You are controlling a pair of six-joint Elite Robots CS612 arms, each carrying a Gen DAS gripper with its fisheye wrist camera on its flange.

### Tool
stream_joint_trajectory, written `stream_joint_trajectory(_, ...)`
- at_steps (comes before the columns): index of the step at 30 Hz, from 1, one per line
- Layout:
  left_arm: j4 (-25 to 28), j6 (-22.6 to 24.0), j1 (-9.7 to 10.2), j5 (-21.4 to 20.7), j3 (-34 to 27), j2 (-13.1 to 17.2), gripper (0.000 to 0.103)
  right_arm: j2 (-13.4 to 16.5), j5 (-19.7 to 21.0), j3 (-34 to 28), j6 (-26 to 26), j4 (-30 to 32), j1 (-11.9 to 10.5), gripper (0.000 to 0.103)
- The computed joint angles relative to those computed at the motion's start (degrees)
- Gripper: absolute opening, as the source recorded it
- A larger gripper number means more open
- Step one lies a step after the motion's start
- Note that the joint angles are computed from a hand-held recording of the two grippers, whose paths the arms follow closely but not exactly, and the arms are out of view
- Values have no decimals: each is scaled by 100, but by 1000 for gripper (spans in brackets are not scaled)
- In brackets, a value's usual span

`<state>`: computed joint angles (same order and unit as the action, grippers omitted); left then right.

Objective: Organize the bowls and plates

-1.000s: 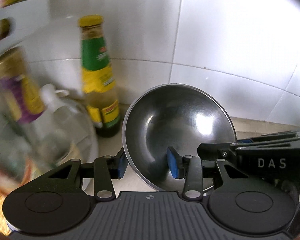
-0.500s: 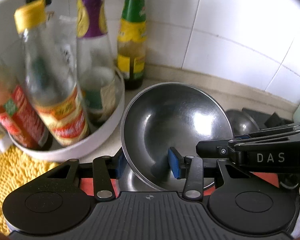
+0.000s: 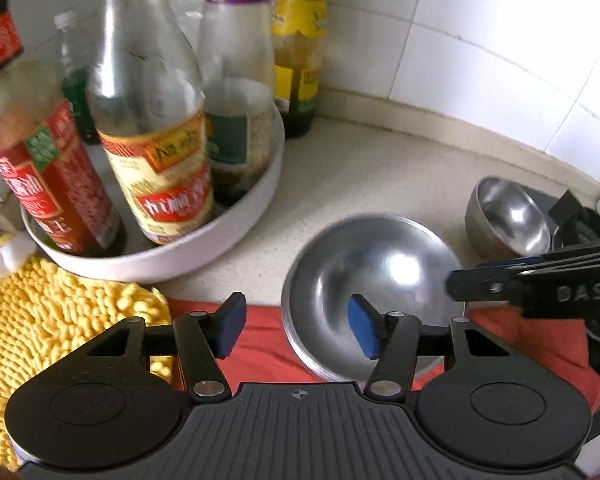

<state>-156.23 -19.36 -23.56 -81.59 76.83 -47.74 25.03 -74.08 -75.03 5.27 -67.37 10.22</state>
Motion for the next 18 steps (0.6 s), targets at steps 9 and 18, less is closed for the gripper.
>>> stream_joint_trajectory(9,-104,259,-29,-201,-286,118,67,60,-46,-308,427,-113,-185,28)
stream_joint_trajectory(18,81,556,-163,-301,-647,337,68,161,-56,-511,634,-16,-367,28)
